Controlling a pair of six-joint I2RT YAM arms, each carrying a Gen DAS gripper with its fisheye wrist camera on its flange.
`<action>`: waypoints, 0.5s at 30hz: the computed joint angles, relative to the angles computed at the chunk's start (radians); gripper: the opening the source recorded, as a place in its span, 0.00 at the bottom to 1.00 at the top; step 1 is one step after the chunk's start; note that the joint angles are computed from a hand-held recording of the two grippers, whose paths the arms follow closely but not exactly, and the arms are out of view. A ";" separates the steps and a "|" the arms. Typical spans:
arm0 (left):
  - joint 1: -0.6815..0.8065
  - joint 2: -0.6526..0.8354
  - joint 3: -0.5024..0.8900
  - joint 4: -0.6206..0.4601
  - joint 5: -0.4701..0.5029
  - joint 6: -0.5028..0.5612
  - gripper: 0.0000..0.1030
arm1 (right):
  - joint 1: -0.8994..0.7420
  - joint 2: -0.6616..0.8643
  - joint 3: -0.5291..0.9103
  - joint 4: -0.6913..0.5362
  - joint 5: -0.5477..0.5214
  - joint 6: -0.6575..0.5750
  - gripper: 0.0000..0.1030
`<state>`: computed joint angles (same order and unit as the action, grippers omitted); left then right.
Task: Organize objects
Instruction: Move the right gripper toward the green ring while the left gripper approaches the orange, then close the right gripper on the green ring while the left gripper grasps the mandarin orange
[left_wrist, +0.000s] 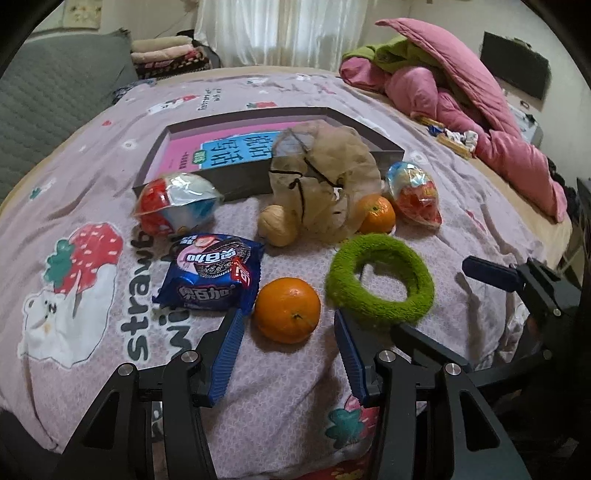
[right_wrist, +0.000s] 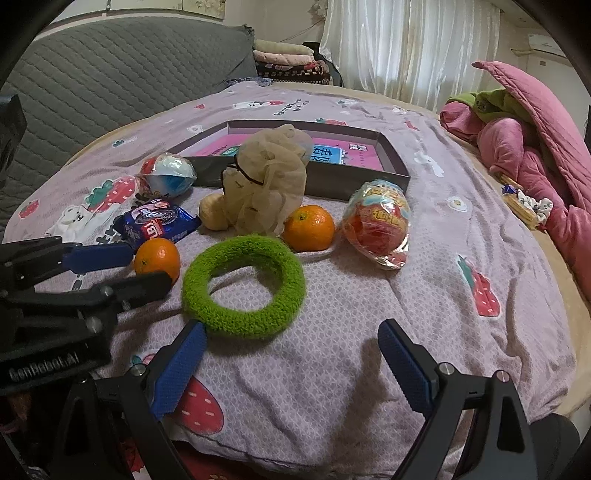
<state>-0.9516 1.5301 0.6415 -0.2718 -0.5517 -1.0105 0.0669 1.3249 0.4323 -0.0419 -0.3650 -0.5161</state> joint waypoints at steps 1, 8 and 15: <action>0.007 0.002 0.000 0.008 0.009 0.008 0.50 | 0.005 0.007 0.003 0.005 0.004 0.002 0.91; 0.045 0.032 0.017 0.028 0.032 0.055 0.44 | 0.045 0.065 0.024 0.043 0.006 -0.008 0.82; 0.102 0.044 0.008 0.081 0.090 0.095 0.38 | 0.087 0.117 0.051 0.062 0.000 -0.040 0.69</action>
<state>-0.8500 1.5740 0.6496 -0.1910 -0.4618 -0.9157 0.1543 1.4422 0.4834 0.0205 -0.3651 -0.5558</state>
